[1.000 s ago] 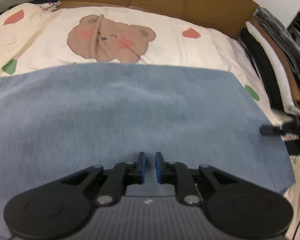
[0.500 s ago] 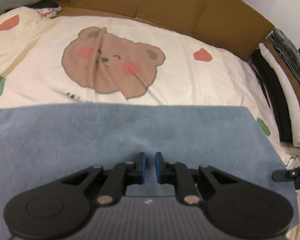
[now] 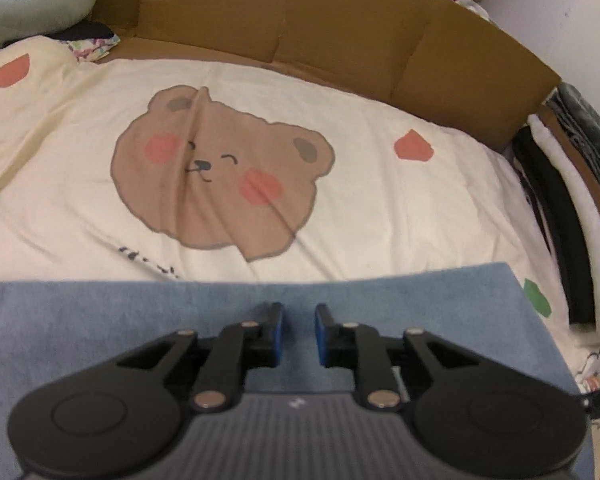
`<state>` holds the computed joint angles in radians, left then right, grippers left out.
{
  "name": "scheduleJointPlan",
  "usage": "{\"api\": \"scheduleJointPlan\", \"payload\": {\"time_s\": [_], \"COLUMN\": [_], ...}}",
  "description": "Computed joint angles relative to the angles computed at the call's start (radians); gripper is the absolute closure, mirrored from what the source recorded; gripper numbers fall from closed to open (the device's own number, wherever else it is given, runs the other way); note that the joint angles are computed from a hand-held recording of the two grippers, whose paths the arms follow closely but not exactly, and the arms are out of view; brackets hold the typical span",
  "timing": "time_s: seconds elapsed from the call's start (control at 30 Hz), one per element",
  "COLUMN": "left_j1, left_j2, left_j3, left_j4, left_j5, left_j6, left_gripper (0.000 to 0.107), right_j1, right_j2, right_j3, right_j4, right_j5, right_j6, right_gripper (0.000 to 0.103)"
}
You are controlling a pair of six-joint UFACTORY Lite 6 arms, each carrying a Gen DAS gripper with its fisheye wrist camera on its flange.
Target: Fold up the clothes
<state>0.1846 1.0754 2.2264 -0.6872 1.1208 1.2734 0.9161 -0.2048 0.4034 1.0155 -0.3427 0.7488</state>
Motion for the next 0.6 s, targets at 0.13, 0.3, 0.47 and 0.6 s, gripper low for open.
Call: {"api": "scheduleJointPlan", "payload": {"time_s": [0.13, 0.3, 0.47, 0.6], "left_j1": [0.042, 0.107, 0.184, 0.235], "left_j2": [-0.114, -0.209, -0.261, -0.262], "left_j3": [-0.191, -0.333, -0.421, -0.409], "left_j4": [-0.015, -0.003, 0.008, 0.033], "left_j5": [-0.021, -0.001, 0.025, 0.079], "left_j6": [0.114, 0.182, 0.239, 0.203], "left_gripper": [0.087, 0.082, 0.082, 0.082], "right_j1": [0.014, 0.024, -0.01, -0.016], "right_j2": [-0.031, -0.072, -0.098, -0.096], "right_j3": [-0.007, 0.02, 0.072, 0.14], "right_j4": [0.085, 0.303, 0.581, 0.889], "right_j5": [0.007, 0.039, 0.096, 0.09], "right_j6": [-0.069, -0.284, -0.622, -0.957], "right_gripper": [0.091, 0.094, 0.095, 0.097]}}
